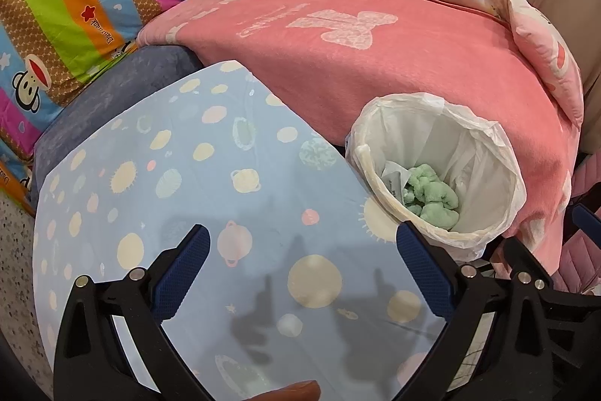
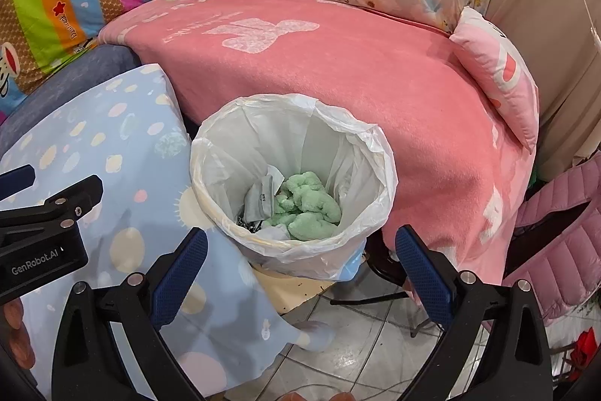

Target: Collect trash

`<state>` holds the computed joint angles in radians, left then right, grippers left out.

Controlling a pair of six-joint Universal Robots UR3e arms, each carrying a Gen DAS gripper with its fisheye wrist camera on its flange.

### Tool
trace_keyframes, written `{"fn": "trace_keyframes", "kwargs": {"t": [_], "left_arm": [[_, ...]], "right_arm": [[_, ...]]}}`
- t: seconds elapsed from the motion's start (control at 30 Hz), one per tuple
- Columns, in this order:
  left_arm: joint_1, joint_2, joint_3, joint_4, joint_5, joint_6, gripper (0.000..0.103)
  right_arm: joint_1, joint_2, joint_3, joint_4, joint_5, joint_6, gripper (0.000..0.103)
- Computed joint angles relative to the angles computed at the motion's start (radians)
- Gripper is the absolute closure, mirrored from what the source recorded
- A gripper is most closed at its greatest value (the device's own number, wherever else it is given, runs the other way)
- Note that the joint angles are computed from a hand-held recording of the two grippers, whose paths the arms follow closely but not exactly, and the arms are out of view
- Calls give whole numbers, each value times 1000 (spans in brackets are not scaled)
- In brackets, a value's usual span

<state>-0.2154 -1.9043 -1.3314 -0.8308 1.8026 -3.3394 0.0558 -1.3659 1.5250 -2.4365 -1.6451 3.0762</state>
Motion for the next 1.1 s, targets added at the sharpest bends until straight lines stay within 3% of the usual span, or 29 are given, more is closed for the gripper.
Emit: {"fn": "trace_keyframes", "kwargs": {"t": [1.1], "left_arm": [[-28,-1,-4,-5,28,-29,8]], "right_arm": [[1,-4,6,-1,-4,2,7]]}}
